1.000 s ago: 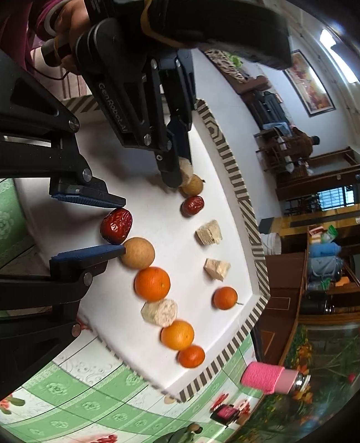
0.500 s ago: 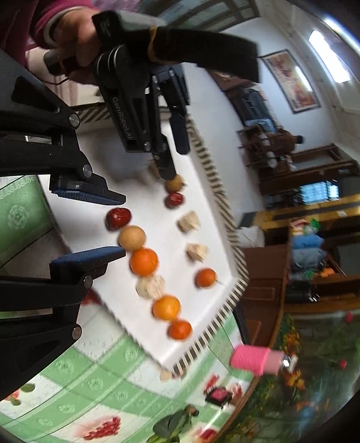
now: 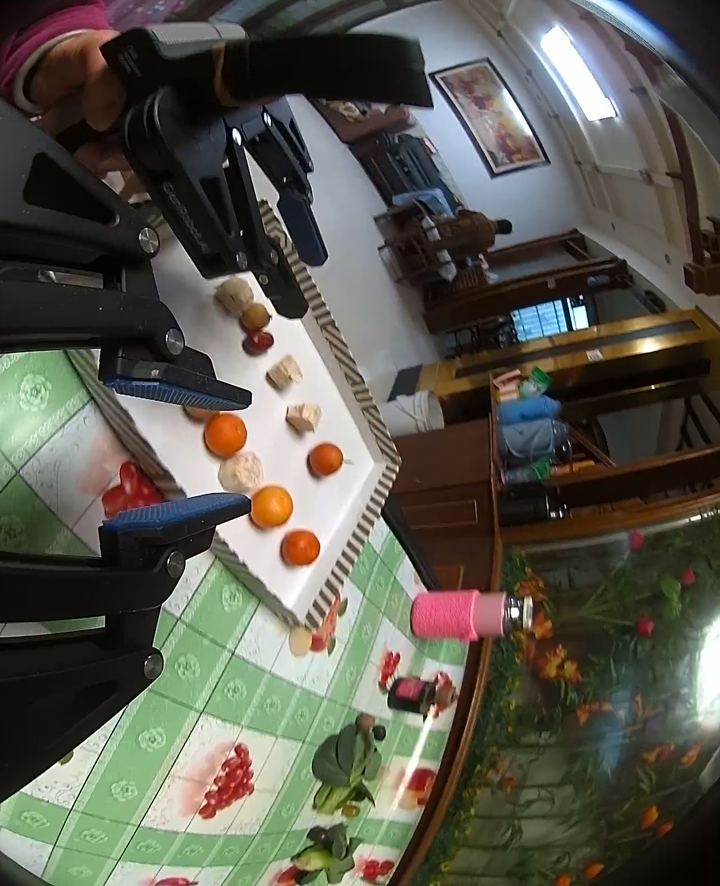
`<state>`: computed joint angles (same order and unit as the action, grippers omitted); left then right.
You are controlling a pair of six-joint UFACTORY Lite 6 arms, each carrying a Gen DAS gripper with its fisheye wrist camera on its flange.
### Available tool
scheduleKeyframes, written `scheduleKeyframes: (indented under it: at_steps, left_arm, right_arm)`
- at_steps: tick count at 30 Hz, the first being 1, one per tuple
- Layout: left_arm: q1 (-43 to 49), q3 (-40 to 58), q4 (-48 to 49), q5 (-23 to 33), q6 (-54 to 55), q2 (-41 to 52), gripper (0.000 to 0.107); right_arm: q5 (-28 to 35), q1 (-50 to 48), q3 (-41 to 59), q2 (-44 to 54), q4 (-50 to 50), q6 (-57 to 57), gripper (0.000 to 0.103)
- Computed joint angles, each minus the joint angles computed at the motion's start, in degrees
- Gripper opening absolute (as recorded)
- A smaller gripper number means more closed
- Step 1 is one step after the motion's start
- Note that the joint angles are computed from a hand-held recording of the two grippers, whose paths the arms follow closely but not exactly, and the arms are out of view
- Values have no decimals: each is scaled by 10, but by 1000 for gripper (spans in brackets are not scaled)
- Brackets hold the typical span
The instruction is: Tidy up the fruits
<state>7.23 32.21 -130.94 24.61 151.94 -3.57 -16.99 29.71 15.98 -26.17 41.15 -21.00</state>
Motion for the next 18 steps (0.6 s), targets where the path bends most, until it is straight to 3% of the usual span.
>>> scheduleKeyframes:
  at_steps: [8, 18]
  left_arm:
    - [-20, -4, -39, -15, 22, -10, 46]
    - [-10, 10, -5, -4, -14, 13, 46]
  right_arm:
    - [1, -35, -10, 14, -100, 92, 30]
    - [-15, -30, 6, 55, -120, 114, 30]
